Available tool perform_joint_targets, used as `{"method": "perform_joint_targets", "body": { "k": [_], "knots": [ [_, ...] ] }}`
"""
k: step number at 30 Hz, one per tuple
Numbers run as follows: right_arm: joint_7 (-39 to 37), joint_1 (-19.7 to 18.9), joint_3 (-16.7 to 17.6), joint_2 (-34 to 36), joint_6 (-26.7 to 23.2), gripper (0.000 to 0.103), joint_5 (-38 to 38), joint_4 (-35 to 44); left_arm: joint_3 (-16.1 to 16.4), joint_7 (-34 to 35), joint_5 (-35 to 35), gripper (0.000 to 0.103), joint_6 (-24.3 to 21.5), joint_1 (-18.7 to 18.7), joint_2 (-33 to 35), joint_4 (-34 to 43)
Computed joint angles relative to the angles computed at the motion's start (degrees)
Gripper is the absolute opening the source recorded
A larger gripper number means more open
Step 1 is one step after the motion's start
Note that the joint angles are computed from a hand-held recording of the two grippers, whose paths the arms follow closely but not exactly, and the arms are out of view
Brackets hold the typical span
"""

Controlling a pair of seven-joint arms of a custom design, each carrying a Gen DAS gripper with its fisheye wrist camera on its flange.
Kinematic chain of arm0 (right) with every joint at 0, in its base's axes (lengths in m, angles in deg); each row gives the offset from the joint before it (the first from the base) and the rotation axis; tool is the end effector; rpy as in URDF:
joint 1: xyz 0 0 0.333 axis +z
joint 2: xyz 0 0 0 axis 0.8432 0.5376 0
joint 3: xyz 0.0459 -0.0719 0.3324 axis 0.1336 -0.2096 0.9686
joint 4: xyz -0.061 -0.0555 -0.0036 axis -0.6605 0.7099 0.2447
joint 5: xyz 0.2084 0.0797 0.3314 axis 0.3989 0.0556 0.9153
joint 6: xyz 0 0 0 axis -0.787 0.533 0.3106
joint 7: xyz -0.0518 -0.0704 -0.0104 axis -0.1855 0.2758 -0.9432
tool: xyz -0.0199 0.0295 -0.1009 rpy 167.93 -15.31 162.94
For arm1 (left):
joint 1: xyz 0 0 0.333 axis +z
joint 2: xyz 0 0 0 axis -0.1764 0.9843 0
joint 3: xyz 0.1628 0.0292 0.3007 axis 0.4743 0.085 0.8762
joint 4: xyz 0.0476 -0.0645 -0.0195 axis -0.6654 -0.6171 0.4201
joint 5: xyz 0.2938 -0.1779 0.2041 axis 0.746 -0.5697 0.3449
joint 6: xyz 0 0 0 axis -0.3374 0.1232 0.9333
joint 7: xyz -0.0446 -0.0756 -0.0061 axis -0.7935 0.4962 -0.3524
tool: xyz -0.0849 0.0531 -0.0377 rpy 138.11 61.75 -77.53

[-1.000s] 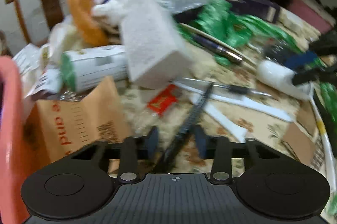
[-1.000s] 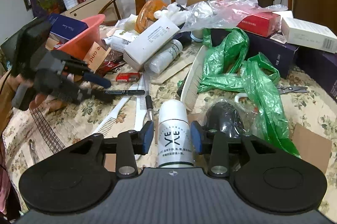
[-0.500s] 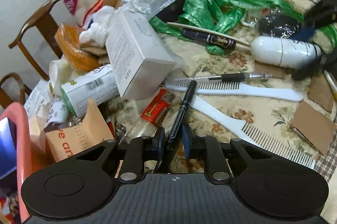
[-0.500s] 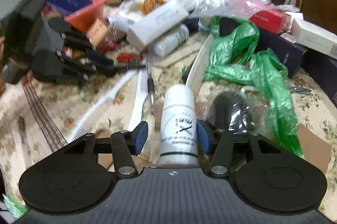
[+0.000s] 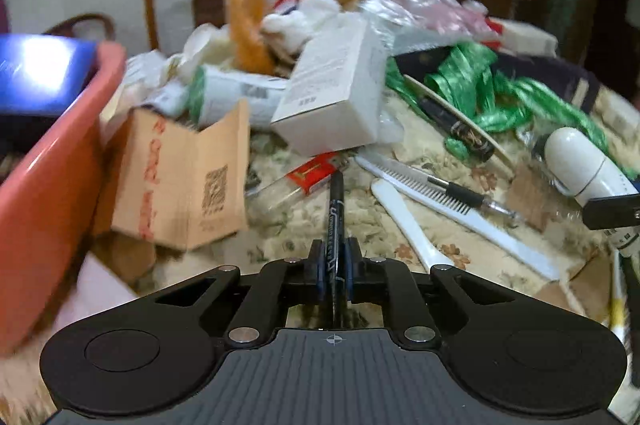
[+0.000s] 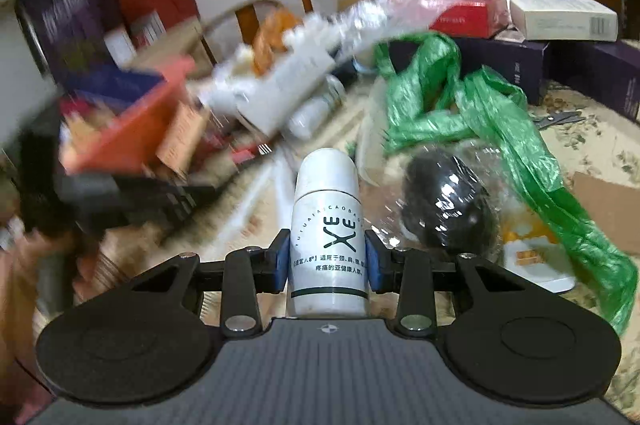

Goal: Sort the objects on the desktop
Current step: 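Carry the marker and the bottle with both grippers over the pink basin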

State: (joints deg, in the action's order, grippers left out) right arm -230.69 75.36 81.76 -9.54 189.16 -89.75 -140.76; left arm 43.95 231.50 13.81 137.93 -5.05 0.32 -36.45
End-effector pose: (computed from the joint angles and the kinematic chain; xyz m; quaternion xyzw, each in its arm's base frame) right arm 0.5389 0.2552 0.4617 -0.4888 0.7443 -0.2268 0.3946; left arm 0.7377 -0.1063 0.4313 -0.2899 0.8717 -0.3784 0.1140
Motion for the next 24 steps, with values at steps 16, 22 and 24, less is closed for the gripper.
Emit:
{"method": "perform_joint_targets", "body": {
  "k": [16, 22, 24],
  "knots": [
    [-2.01, 3.87, 0.28, 4.93, -3.19, 0.041, -2.64, 10.68, -0.05, 14.77, -23.34, 0.004, 3.04, 3.66, -10.03, -7.78],
    [-9.38, 6.05, -0.53, 10.02, -3.81, 0.041, 1.14, 19.42, 2.47, 15.47, -28.77, 0.005, 3.26, 3.73, -10.94, -5.54],
    [-12.88, 7.01, -1.16, 12.30, -3.53, 0.041, 3.61, 23.10, 3.09, 15.27, -29.35, 0.005, 3.54, 4.01, -10.85, -4.23]
  ]
}}
